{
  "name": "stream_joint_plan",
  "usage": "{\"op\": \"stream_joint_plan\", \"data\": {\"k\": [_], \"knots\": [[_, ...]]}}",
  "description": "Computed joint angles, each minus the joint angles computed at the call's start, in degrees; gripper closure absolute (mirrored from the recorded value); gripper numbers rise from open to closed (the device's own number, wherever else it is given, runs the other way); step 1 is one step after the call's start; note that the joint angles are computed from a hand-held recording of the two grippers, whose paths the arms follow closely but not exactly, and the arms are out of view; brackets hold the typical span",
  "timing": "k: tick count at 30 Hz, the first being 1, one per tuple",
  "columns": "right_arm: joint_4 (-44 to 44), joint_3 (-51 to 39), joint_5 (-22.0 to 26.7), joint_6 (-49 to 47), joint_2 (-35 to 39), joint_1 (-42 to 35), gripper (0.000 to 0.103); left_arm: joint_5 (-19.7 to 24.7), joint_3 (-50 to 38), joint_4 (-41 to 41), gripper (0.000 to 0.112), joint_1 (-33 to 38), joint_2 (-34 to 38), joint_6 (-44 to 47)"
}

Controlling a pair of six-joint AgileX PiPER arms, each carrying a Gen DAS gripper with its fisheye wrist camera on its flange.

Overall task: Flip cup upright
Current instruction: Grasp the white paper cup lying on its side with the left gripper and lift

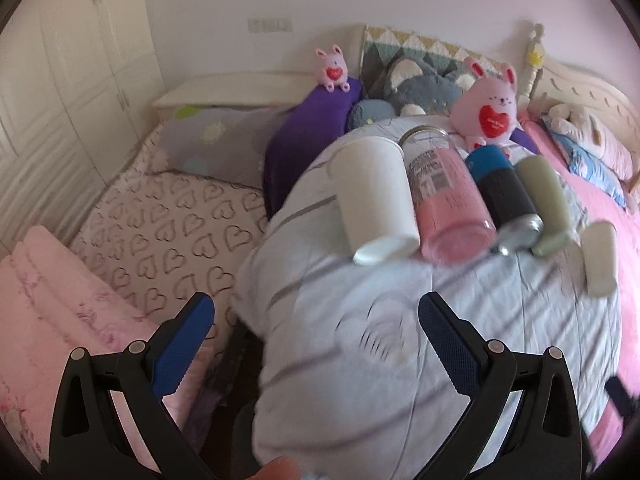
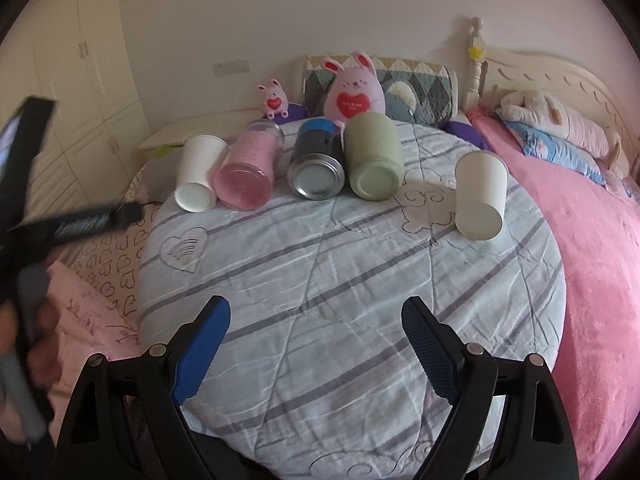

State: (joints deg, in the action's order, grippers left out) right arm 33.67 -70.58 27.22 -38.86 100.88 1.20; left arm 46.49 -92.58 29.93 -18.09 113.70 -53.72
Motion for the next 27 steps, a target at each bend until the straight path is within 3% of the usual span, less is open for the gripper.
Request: {"op": "stream_joint_plan", "data": {"k": [4, 11, 22, 27], "knots": [[0.7, -4.6, 2.9, -0.8, 3.2, -1.7, 0.015, 3.0, -12.0, -7.3, 0.009, 2.2, 7.7, 7.7], [0.8, -13.4, 7.6, 0.0, 9.7, -3.4, 0.015, 9.4, -29.1, -12.4, 0.009, 4.3, 17.3, 11.9], [-2.0, -18.5, 9.8, 3.4, 13.4, -3.6, 0.015, 17.1, -46.7, -18.4, 0.009, 7.7, 28.4, 16.0], [-3.6, -19.2, 10.1, 4.9, 13.8, -3.2, 0.015, 22.7, -58.0, -22.5, 0.023, 9.3, 34.9, 19.0]]}}
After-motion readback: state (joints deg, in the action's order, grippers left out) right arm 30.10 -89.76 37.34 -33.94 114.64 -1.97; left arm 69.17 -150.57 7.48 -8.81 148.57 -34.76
